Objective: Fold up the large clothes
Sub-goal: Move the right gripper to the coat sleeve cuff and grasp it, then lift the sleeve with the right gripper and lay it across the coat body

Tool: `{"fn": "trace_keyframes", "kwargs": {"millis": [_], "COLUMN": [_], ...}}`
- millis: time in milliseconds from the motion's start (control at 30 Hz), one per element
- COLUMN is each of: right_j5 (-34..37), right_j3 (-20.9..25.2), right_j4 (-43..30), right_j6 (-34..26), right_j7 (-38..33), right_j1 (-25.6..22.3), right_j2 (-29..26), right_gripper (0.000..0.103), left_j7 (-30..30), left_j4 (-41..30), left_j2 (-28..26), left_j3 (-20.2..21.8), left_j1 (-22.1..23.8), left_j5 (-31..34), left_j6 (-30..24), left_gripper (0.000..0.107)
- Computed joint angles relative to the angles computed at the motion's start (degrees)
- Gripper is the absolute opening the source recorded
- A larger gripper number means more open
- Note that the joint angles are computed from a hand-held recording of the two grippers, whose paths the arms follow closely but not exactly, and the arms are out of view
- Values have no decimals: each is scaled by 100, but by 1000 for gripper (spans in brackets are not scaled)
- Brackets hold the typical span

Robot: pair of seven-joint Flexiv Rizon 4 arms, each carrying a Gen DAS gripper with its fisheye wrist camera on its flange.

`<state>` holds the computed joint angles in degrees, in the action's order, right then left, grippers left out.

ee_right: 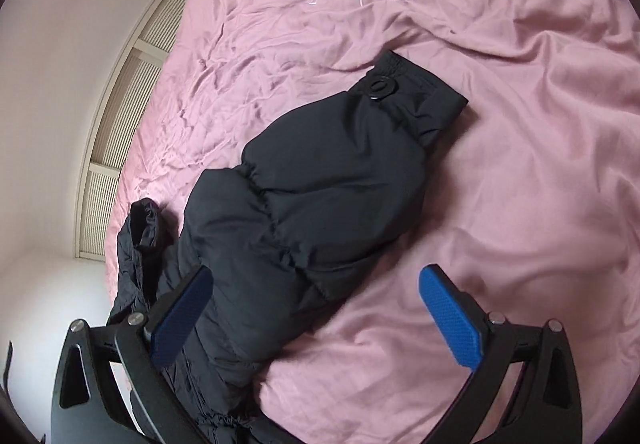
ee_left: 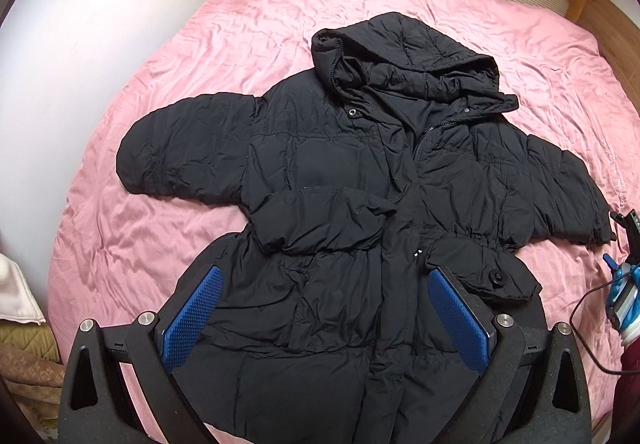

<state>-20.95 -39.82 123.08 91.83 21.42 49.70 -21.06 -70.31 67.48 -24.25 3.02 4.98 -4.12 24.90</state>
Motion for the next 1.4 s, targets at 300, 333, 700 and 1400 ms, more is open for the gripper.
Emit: {"fn": "trace_keyframes", "kwargs": {"millis": [300,333,700,1400], "right_j5": [1287,1426,2298,49], "right_j3": [897,969,1317,1471], "right_j4": [-207,-248,-557,-2943], "right_j6": [670,724,933,-971], "right_j7": [-16,-8,-602,-2232], "right_j1": [-1035,-1107,-1414,-1467], "right_j2": [-647,-716,-939,-684], "right_gripper": [103,103,31,13], "left_j7": [-265,-271,-246,279], "left_j4": [-77,-69,140,418], "left_j2": [-36,-27,106,-30], "left_j3": [106,108,101,-35], "left_j1": [-17,-17,68,588], "left_j5": [267,286,236,-721], "left_j6": [-197,-203,-177,153], "left_gripper": [101,101,101,101]}}
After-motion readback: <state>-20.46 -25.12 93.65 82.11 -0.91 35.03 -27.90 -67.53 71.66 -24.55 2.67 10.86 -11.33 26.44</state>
